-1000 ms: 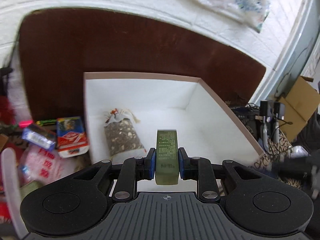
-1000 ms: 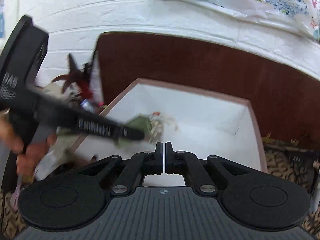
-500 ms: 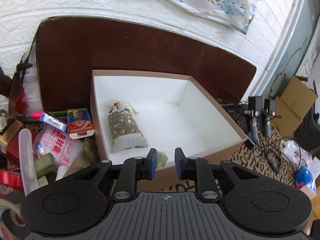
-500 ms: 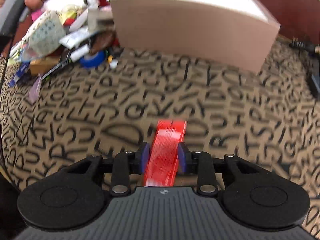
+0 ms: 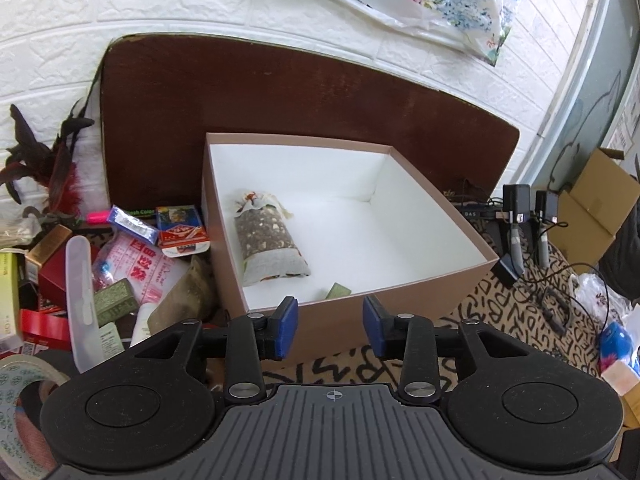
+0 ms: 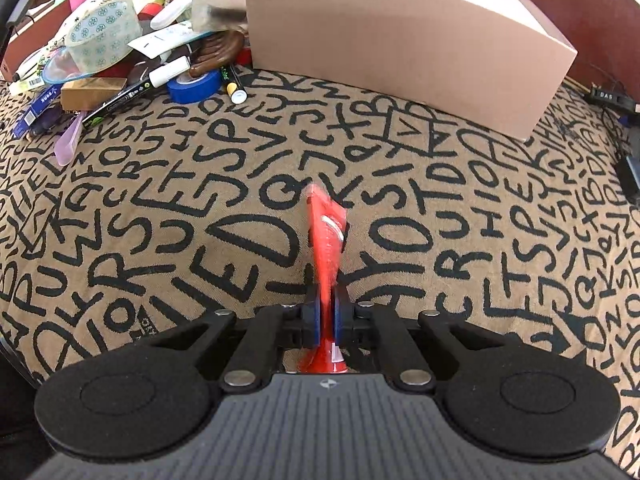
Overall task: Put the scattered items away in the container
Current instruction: 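Carry the red tube over the cardboard box and drop it in with the right tool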
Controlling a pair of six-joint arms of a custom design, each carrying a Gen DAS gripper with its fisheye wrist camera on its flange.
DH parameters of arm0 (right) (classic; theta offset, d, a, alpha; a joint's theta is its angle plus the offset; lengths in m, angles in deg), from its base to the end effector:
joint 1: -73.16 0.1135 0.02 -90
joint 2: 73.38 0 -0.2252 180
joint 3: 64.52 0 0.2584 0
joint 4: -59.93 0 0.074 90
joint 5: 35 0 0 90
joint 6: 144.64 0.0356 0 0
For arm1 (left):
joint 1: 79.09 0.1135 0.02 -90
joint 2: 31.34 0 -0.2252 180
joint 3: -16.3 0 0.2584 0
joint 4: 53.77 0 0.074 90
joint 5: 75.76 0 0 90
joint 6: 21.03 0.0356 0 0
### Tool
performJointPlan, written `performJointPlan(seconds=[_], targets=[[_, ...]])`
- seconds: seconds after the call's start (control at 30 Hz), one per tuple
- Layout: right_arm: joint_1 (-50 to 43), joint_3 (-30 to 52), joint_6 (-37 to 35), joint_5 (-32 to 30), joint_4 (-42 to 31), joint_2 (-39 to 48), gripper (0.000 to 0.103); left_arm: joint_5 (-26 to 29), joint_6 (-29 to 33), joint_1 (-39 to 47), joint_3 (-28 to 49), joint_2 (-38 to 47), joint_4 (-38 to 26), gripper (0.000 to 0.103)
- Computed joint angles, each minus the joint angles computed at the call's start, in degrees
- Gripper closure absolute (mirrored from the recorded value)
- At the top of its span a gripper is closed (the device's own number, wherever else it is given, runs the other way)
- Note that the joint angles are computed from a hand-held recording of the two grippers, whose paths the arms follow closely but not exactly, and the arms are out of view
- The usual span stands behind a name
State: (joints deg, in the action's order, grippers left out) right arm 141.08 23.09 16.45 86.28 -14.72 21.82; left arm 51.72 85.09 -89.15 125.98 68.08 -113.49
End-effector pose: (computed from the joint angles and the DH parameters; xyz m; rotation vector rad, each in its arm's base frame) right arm 0.1339 0.2809 0.2002 0.1205 2.5806 -0.0891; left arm 0.3680 -0.0873 0.3040 0.8045 2.1827 -0.7369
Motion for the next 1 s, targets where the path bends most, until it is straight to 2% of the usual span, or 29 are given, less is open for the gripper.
performJointPlan(seconds=[0.13,0.27,0.47,0.63,0.77,0.87,1.0], targets=[[0.21,0.17,0.10,1.30,-0.47,-1.50,0.097,-0.37,0.07,0.25,-0.82,-0.67,0.61,0.044],[-0.64,2.38,-0.90,4.27,-3.09,-3.14,0.097,-0.66,0.73,0.23,-1.59,-1.10,1.09,0.044],[-5.38,7.16,-7.79,10.96,-5.18,-6.79,0.097,-0.88,1.03,0.14,-0.94,0.09,1.21,0.043],[-13.13,10.02,-17.75,14.36,0.88,-9.64,0.097,-1.45,0.99,0.19,0.19,2.33,1.37,0.038],[-21.01,11.53,-25.53,15.02,9.31,-9.28,0.097,-1.82,0.89,0.47,1.66,4.71,1.53,0.034],[-26.63,12.94,-30.16,14.25,14.75,-5.89,0.097,-1.74,1.16,0.89,3.08,6.55,1.51,0.032],[-32.90,15.21,-32.77,11.27,18.73,0.14,0.097,-1.35,1.53,1.54,4.66,8.60,2.10,0.028]])
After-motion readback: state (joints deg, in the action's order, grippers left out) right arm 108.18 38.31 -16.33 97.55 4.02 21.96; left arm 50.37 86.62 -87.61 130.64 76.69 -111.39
